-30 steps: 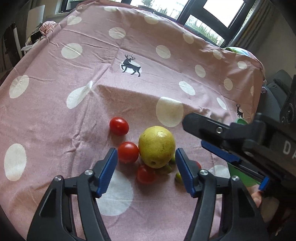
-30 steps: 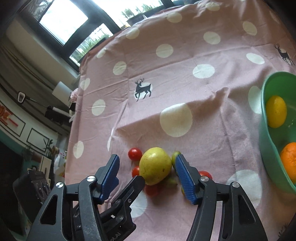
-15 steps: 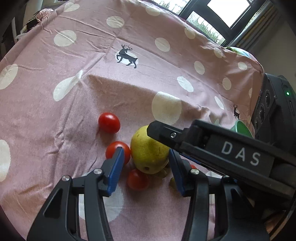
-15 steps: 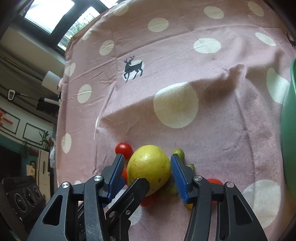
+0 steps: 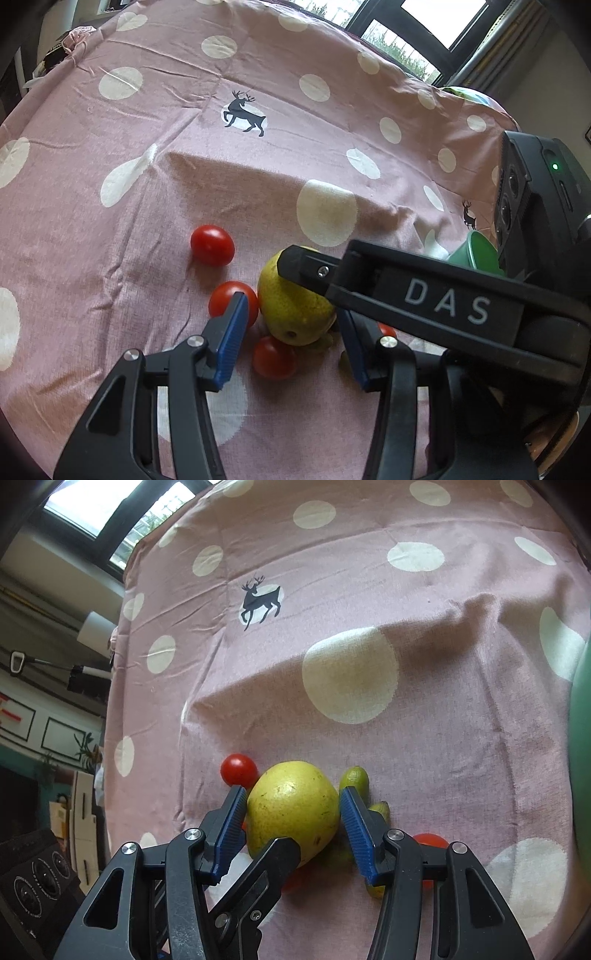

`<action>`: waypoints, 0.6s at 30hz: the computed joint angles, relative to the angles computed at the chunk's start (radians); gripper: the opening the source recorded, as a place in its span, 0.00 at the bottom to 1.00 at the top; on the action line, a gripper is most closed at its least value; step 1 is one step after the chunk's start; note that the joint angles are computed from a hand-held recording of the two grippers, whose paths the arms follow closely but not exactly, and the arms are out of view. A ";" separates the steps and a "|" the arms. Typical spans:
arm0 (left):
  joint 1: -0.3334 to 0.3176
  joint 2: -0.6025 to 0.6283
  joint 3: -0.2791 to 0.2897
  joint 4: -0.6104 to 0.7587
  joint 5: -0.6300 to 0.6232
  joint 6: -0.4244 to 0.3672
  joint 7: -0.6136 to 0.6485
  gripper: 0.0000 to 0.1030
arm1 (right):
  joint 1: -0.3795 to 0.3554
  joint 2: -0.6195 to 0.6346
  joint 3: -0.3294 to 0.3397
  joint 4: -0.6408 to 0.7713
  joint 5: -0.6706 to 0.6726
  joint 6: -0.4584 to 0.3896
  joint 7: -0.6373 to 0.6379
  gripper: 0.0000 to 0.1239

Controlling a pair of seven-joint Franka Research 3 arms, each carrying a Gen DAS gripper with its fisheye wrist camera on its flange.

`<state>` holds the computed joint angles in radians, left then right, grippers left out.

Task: Organize fruits
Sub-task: 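Close the right gripper around the yellow-green pear, then lift the pear with the right gripper and carry it over the bowl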

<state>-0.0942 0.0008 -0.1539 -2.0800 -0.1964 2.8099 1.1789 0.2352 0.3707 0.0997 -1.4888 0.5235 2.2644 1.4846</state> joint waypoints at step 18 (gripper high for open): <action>-0.016 -0.058 0.004 -0.054 0.005 0.060 0.002 0.41 | 0.010 -0.070 0.008 -0.087 0.026 0.089 -0.085 0.44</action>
<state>-0.1099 -0.0575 -0.1498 -2.1341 -0.1914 2.8696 1.1806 0.2447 0.3005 0.1077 -1.5760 0.5495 2.3539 1.3994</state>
